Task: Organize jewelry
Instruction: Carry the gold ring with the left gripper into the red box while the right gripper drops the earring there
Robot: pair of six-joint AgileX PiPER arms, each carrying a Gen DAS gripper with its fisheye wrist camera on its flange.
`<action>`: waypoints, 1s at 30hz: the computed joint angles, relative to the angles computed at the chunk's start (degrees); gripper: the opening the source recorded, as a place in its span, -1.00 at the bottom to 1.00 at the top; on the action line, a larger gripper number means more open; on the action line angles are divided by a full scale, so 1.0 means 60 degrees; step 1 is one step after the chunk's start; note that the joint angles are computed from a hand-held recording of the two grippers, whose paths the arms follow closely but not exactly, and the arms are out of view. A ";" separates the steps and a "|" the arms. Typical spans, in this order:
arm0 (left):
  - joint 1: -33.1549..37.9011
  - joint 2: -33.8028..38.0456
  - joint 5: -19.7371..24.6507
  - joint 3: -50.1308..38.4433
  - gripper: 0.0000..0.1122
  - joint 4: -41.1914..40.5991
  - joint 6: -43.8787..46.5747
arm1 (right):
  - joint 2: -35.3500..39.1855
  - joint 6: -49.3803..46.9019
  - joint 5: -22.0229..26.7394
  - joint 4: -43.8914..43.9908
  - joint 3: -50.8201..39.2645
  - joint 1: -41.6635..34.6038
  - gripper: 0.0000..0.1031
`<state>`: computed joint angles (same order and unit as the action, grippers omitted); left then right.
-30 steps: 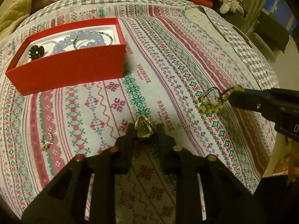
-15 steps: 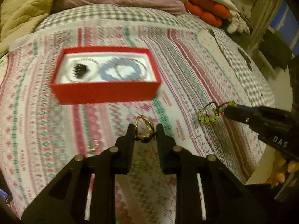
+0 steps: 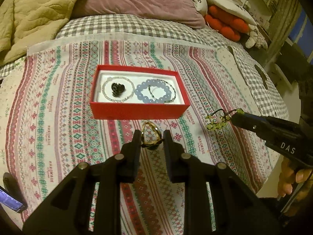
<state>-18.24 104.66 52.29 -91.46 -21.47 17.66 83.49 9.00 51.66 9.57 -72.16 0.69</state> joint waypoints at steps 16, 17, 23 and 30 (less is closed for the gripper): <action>0.0690 0.1294 0.0943 -0.2148 -0.56 -0.0163 -0.0006 | 0.1208 0.0238 -0.0009 0.0282 -0.1644 0.0696 -0.84; 0.0698 0.1421 0.0897 -0.2254 -0.56 -0.0205 0.0012 | 0.1332 0.0301 -0.0067 0.0299 -0.1752 0.0690 -0.84; 0.0697 0.2307 0.0380 -0.2829 -0.56 -0.0478 -0.0075 | 0.2170 0.0670 -0.0627 0.0296 -0.2430 0.0704 -0.84; 0.0509 0.3146 0.0067 -0.3619 -0.56 0.0073 -0.0635 | 0.3077 0.0771 -0.0844 0.0378 -0.3027 0.0779 -0.84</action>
